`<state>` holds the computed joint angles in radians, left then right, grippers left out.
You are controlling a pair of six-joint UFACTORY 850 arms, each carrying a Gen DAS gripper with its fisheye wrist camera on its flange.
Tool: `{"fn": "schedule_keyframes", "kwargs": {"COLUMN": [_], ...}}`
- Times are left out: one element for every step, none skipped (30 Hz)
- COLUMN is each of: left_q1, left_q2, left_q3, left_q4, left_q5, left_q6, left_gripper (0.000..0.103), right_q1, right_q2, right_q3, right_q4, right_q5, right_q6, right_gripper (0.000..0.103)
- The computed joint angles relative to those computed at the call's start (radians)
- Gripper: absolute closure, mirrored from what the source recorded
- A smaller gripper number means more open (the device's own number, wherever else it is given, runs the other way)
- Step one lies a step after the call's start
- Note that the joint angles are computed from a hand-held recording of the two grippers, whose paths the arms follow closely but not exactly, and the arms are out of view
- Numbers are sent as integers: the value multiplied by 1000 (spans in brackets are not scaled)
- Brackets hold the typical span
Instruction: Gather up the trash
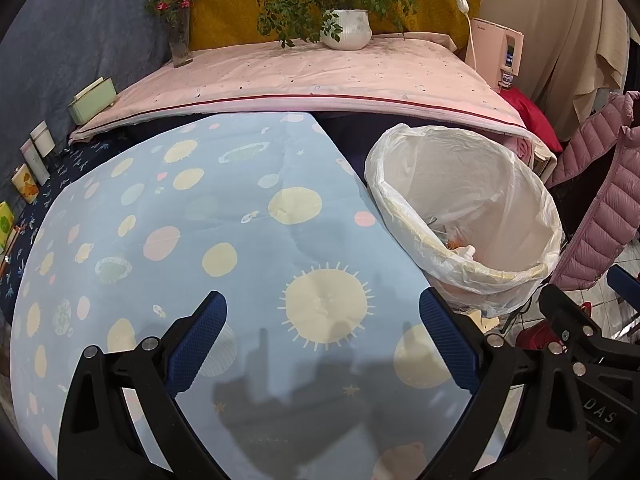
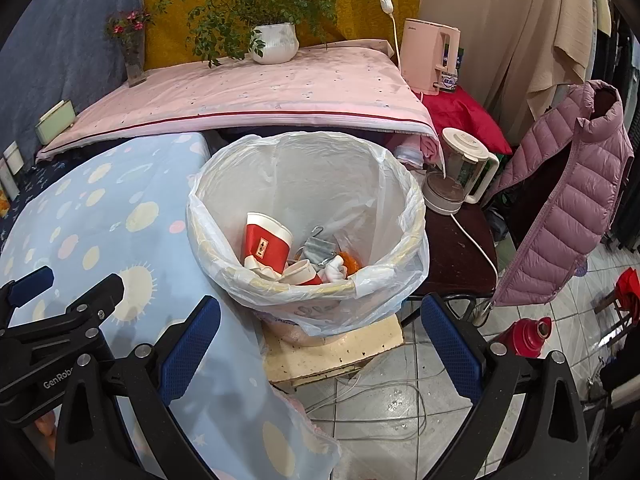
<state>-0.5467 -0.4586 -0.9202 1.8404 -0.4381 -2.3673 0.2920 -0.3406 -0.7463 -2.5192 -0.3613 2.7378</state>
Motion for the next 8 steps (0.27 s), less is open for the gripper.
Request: {"fn": "schedule_keyframes", "kwargs": {"left_q1": [1,0,1,2,2,3,3,2], "left_q2": [-1,-1,0,-1,-1,-1,-1,-1], "left_q3": [-1,-1,0,-1,-2,-1,-1,-1], "left_q4": [-3,-8,2,4,5,13,15,22], "left_q5": [0,-1,2,4,5,5,4,5], "left_q6": [1,1,-13,-16,-17,-22,-21,-24], "left_gripper": [10,10,10,10,10,10,10,10], "right_q1": [1,1,1,0,-1,-1,-1,-1], "right_q2": [2,3,3,4,5,4,4,5], "right_q3": [3,4,4,5,5,4,4,5], "right_q4": [3,3,7,7,8,10,11,13], "right_q5": [-2,-2,-2,-2,-2,-2,-2,-3], "right_q6": [0,1,0,1,2,0,-2,-2], "right_gripper": [7,7,7,7,7,7,7,7]}}
